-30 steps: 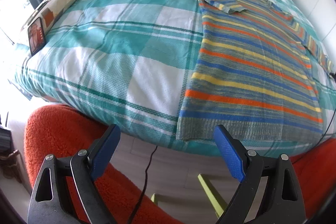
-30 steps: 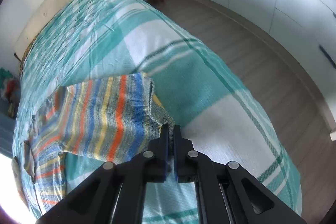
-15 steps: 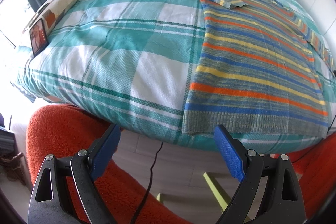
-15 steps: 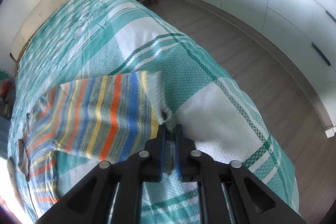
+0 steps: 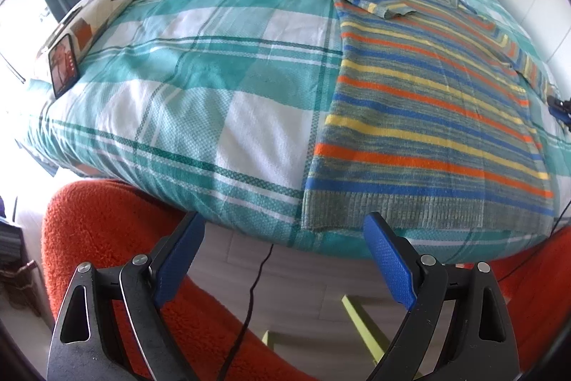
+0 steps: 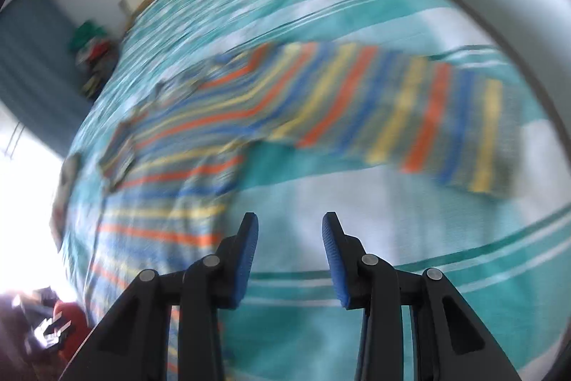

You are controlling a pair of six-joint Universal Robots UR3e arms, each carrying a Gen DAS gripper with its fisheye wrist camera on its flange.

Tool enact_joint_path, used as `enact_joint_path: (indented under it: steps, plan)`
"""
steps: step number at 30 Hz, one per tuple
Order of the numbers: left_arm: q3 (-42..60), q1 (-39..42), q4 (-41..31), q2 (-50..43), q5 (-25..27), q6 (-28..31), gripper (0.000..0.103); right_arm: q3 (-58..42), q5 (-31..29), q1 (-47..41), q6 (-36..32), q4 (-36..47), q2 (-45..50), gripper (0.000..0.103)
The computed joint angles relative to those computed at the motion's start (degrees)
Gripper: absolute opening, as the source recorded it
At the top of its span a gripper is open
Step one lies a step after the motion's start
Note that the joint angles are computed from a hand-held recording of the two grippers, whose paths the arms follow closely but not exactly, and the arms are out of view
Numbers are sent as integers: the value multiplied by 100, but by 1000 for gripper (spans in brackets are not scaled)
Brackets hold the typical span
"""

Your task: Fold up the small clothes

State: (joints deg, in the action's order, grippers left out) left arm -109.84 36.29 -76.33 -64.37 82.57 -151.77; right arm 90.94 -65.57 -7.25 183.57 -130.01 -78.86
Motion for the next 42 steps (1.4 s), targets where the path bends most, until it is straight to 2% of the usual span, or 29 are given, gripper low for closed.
enact_joint_path:
  steps: [6,12,15,17,19,23,26,27,29,30,32,34,35,37,38,39,40,42]
  plan:
    - [102,214,-137,123,-150,34,92,-80,22,851,-179,489,27,38]
    - [126,321,-246,96,-254,102,92,1138,-264,1086,-235,1040,-1130,38]
    - [261,291,-366,48,-361,153,92,1675,-529,1145,21,1070,-1833,39]
    - [377,260,-474,38,-456,194,92,1769,-799,1303,308,1043,-2134,46]
    - [520,215,-607,30,-544,313,92,1691,-937,1514,496,984,-2211,51]
    - [858,59,-836,-41,-558,600,92,1384,-914,1939,756,856,-2042,52]
    - [1757,241,-1556,-360,-1068,803,92,1257,-990,2242,1030,560,-1838,52]
    - [2151,394,-1859,-469,-1411,814,92,1238,-1053,2315,1118,464,-1781,53]
    - [3161,751,-2649,-833,-2425,950,93,1190,-1157,2487,1357,274,-1636,53]
    - [3472,766,-2749,-998,-2760,921,96,1169,-1165,2565,1472,145,-1533,53]
    - [3765,554,-2386,-1359,-3352,788,99,1153,-1174,2665,1592,9,-1405,53]
    - [3480,36,-1197,-1734,-3388,467,99,1048,-1256,2819,1692,-43,-1208,53]
    - [3238,-368,-327,-2037,-3160,222,99,1016,-1239,2843,1683,-42,-1154,53]
    - [3265,-1173,778,-2962,-2434,175,98,915,-1259,2943,1650,-17,-1018,53]
    - [3461,-1484,1011,-3427,-2092,284,97,882,-1291,2987,1641,-15,-972,53]
    - [3724,-1761,1192,-3911,-1785,400,90,870,-1324,3034,1625,-12,-948,53]
    - [3964,-1951,1253,-4298,-1613,535,81,881,-1342,3066,1626,-16,-939,53]
    - [4665,-2245,1243,-5136,-1402,814,77,912,-1377,3115,1657,-45,-916,53]
